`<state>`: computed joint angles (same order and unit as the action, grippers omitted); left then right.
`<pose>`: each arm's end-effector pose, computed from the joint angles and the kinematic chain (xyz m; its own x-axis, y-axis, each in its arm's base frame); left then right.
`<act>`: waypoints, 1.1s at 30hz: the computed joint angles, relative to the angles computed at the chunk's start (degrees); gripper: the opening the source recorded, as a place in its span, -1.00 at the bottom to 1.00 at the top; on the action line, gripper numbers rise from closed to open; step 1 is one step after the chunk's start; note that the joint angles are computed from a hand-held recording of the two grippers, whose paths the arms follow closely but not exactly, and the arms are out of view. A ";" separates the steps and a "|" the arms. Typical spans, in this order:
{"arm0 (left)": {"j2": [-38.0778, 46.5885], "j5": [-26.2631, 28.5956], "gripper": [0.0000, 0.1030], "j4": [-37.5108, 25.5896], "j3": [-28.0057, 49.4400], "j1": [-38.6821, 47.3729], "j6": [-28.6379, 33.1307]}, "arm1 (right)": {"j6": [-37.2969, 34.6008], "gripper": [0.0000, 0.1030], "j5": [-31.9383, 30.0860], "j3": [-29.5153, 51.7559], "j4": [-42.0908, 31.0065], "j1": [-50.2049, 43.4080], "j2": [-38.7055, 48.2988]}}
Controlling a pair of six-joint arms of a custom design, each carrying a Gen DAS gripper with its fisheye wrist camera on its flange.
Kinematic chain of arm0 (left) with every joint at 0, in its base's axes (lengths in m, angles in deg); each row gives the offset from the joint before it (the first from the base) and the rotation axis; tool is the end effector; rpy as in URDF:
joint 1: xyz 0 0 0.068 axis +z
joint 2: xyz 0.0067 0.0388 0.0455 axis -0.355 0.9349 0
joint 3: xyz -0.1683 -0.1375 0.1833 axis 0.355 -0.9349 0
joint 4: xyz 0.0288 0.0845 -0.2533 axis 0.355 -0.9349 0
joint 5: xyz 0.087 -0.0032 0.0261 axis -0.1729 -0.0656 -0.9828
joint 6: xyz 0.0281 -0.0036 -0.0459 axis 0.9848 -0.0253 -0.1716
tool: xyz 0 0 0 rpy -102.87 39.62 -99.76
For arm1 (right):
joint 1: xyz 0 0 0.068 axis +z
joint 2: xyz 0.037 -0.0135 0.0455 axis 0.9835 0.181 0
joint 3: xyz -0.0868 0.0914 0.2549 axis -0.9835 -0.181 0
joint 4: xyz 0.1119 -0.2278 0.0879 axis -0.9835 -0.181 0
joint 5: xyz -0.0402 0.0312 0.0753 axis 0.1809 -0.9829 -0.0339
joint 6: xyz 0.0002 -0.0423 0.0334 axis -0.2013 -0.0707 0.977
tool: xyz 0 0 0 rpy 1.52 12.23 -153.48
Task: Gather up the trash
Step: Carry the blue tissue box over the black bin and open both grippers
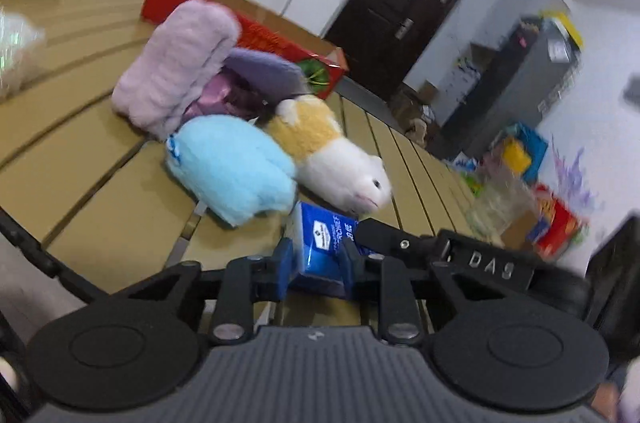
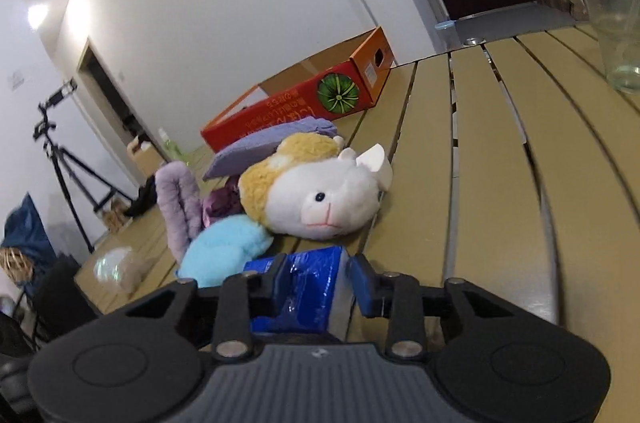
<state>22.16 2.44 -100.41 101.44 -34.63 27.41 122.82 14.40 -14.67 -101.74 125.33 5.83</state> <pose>0.2375 -0.0737 0.3138 -0.6605 -0.1309 -0.7393 0.3702 0.7999 -0.4723 0.2122 0.1953 0.3151 -0.5460 0.4062 -0.7327 0.0443 0.8873 0.4590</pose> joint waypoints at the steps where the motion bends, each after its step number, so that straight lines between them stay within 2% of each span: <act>1: -0.57 -1.67 -0.37 0.86 -0.69 -0.77 0.76 | 0.02 -0.36 -0.01 -0.28 -0.22 0.16 -0.64; 2: -0.57 -2.64 -0.23 2.22 -1.46 -1.05 0.77 | 0.01 -0.35 -0.08 -0.23 -0.71 0.14 -0.69; 6: 1.98 1.85 -0.20 5.68 -1.76 1.64 -5.72 | 0.43 -0.33 -0.76 -1.00 0.34 -0.43 -0.84; 7: 2.71 3.34 -0.26 6.77 -1.71 2.12 -6.84 | 0.53 -0.33 -1.67 -1.41 1.21 -0.76 -0.89; 8: 3.54 4.24 -0.43 7.00 -1.25 2.22 -7.06 | 0.46 -0.36 -2.83 -1.75 1.90 -1.06 -0.94; 10: 3.01 2.31 -0.52 6.79 -1.59 1.25 -6.32 | 0.36 -0.43 -1.75 -1.66 1.98 -0.57 -0.73; 14: -1.86 2.63 -0.57 4.90 -2.77 3.56 -5.41 | -1.97 -0.56 -0.36 -0.85 3.57 1.45 -0.78; 18: -8.83 6.25 -0.57 0.29 -3.18 12.37 -2.30 | -7.18 -0.56 0.71 3.66 7.23 5.81 3.85; 22: -13.28 17.43 -0.59 -8.50 -2.74 30.45 5.99 | -9.88 -0.57 -2.95 10.45 10.63 9.09 12.15; 24: -12.66 25.48 -0.59 -15.09 -1.39 43.30 14.62 | -9.76 -0.57 -5.50 15.65 10.24 10.53 17.37; 27: -8.44 33.25 -0.60 -24.99 0.99 59.13 28.76 | -11.71 -0.57 -7.70 25.63 8.36 13.43 27.20; 30: -0.99 35.42 -0.60 -31.87 2.60 68.92 40.30 | -12.17 -0.57 -10.61 35.93 4.41 15.13 37.26; 33: 7.46 31.76 -0.60 -33.13 3.62 71.71 44.12 | -11.18 -0.56 -14.07 45.91 -2.00 15.45 46.30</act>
<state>29.62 34.20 -133.54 105.06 37.08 71.53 111.64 0.33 31.24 -103.74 140.78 52.13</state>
